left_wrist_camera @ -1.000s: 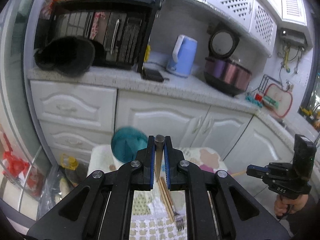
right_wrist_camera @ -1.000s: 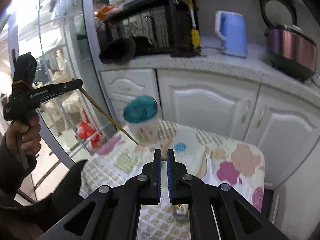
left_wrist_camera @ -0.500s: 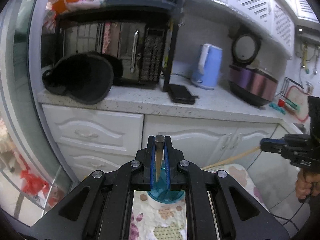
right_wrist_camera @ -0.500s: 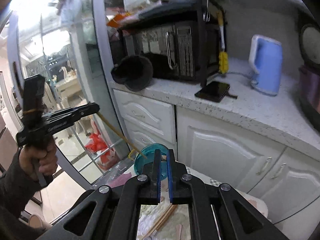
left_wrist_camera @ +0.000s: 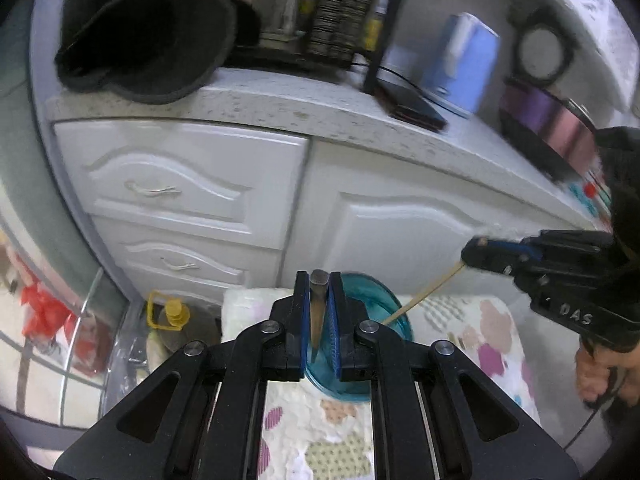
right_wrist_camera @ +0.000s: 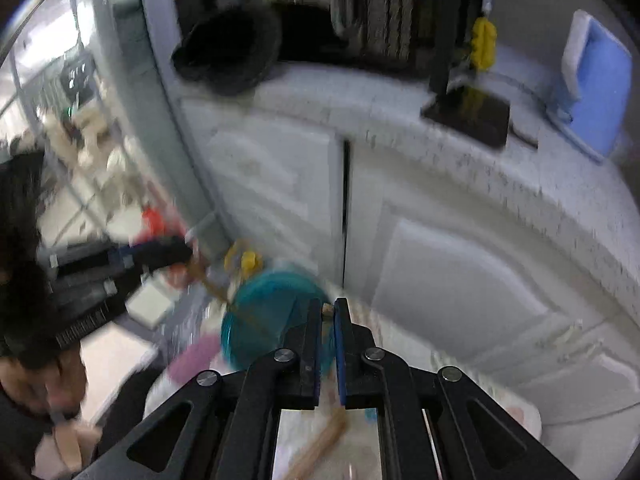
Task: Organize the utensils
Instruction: 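Lower the chopsticks into the floral cup and open both tools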
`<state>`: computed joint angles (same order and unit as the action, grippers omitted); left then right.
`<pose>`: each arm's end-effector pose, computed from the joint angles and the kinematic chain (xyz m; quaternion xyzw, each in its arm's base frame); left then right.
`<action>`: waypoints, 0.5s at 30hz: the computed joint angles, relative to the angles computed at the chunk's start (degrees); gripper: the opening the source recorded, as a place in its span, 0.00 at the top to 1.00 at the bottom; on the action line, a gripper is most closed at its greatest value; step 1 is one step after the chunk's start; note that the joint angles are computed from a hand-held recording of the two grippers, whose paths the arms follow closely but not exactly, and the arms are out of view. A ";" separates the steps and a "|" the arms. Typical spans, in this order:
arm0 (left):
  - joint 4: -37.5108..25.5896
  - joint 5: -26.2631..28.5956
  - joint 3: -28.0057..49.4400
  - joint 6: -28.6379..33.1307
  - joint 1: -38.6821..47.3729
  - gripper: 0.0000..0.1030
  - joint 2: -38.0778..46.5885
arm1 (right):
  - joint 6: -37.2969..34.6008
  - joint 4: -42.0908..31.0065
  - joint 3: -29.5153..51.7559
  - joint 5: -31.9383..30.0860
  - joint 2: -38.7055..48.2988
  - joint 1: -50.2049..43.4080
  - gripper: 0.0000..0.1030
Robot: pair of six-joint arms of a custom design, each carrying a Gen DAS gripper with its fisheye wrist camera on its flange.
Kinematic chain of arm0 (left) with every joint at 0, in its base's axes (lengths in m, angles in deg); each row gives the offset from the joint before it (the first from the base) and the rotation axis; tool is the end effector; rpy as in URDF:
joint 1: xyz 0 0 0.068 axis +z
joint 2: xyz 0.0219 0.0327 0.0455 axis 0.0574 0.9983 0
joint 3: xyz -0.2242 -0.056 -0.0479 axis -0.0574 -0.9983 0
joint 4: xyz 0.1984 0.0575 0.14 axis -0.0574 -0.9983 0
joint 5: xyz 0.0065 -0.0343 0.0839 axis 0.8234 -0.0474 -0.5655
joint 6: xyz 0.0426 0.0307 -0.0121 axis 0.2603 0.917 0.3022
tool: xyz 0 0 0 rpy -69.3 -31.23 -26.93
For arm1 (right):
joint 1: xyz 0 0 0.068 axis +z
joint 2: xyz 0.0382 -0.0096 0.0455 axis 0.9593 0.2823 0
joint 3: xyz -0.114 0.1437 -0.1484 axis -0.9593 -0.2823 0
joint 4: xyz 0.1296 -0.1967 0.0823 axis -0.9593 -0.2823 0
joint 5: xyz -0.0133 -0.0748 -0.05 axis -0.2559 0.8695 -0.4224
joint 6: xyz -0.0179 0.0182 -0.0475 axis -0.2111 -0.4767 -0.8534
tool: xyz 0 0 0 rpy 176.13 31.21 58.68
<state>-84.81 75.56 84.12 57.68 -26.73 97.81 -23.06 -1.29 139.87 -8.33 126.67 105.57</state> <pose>0.2618 -0.1563 0.3541 0.1703 0.8994 -0.1945 0.3524 0.2315 0.1362 0.3830 -0.0741 0.9415 0.0512 0.3246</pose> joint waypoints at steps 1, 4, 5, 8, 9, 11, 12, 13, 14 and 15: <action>0.70 -0.41 -0.18 -0.53 0.28 0.90 0.03 | -0.34 3.86 -2.42 1.36 -1.30 0.00 0.82; 2.73 -0.50 -1.88 -1.36 1.11 0.77 -1.34 | 1.38 11.02 -8.49 3.55 -5.38 -0.09 0.66; 3.77 -1.22 -3.17 -1.35 1.08 0.73 -2.51 | 1.75 13.20 -10.80 3.40 -7.47 -0.14 0.66; 5.52 -2.69 -5.75 -1.43 1.50 0.66 -5.14 | 3.22 16.47 -16.67 3.32 -13.81 -0.16 0.66; 6.65 -2.65 -7.46 -1.66 1.85 0.65 -6.90 | 3.81 16.67 -18.09 3.22 -15.70 0.12 0.66; 8.90 -3.53 -11.76 -2.12 1.82 0.55 -11.52 | 5.10 16.22 -21.94 3.94 -21.09 0.42 0.65; 9.56 -4.36 -13.43 -2.18 1.51 0.51 -13.45 | 5.75 15.88 -24.42 4.24 -24.52 0.71 0.63; 10.43 -5.52 -15.91 -2.21 0.90 0.46 -16.20 | 6.46 15.14 -25.91 4.88 -26.98 1.35 0.60; 11.47 -6.82 -19.38 -2.21 -0.09 0.42 -19.92 | 7.36 14.06 -28.65 6.10 -30.92 2.16 0.57; 11.95 -7.50 -21.58 -2.21 -0.88 0.40 -22.29 | 8.52 12.67 -31.52 7.84 -35.14 3.32 0.51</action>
